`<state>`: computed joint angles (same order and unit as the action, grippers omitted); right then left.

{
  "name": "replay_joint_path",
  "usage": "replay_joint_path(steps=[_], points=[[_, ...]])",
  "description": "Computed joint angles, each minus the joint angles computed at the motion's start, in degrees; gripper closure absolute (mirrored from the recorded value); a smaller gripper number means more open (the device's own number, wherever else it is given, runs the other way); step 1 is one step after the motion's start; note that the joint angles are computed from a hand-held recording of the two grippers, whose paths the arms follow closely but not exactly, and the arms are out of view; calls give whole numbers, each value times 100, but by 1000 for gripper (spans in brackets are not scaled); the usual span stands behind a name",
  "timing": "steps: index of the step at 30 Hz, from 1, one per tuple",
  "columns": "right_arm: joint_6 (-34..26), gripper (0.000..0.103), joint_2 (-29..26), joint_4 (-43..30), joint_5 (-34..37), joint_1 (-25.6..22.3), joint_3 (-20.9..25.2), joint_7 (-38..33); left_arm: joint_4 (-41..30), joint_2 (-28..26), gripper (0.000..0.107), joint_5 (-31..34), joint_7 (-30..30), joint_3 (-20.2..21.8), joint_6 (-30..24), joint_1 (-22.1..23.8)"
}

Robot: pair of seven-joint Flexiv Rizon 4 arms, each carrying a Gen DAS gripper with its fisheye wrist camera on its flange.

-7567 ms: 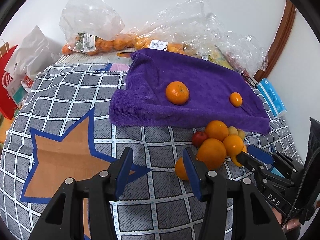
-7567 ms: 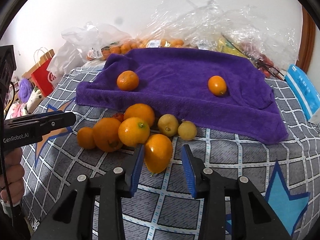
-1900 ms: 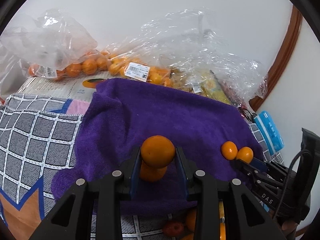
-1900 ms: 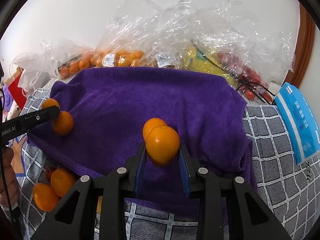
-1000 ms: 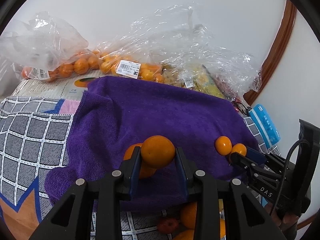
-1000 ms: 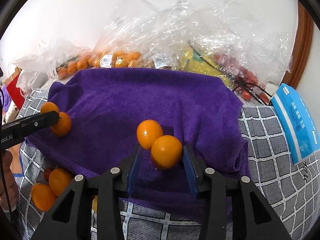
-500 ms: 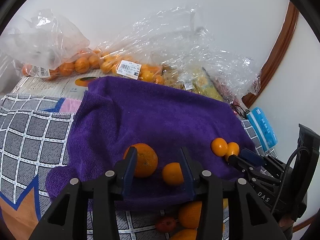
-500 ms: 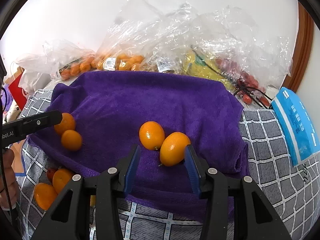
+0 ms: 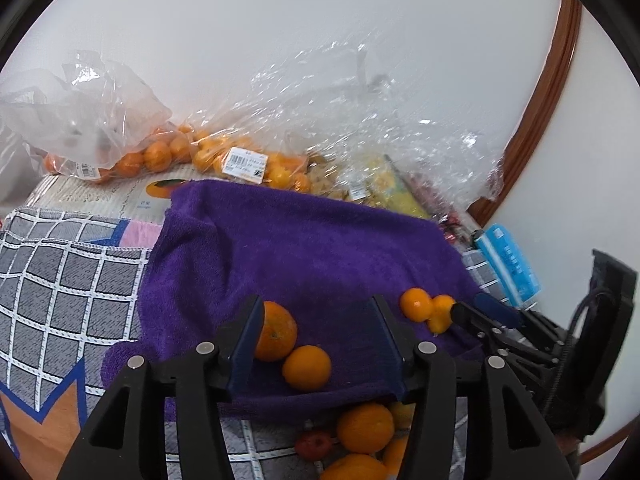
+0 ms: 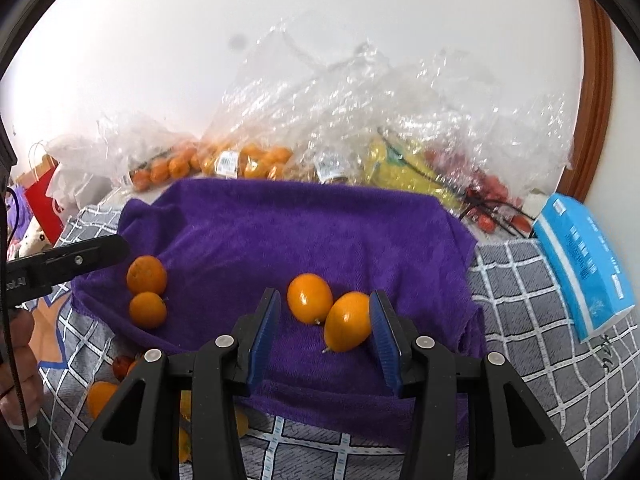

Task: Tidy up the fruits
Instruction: 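Withdraw both tools from the towel back toward the fruit pile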

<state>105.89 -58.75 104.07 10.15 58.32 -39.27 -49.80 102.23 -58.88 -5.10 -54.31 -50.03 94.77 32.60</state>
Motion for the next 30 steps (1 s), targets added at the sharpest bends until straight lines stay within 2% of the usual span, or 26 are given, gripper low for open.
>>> replay_joint_path(steps=[3, 9, 12, 18, 22, 28, 30], points=[[-159, 57, -16, 23, 49, 176, -207, 94, 110, -89, 53, 29, 53, -321, -79, 251], [-195, 57, -58, 345, 200, 796, -801, 421, 301, 55, 53, 195, -52, -390, 144, 366], [-225, 57, 127, 493, 145, 893, -772, 504, 467, 53, 53, 352, -79, -607, 192, 606], [-399, 57, 530, 778, -146, 1005, -549, 482, 814, 386, 53, 477, -215, -594, 97, 857], [-401, 57, 567, 932, -263, 1105, -430, 533, 1042, 601, 53, 500, -243, -397, 97, 909], [-415, 58, 635, 1009, -340, 1050, -48, 620, 1213, 965, 53, 395, -194, 266, 33, 633], [-419, 59, 651, 1043, -344, 1071, 7, 684, 1251, 991, 53, 331, -152, 341, -18, 625]])
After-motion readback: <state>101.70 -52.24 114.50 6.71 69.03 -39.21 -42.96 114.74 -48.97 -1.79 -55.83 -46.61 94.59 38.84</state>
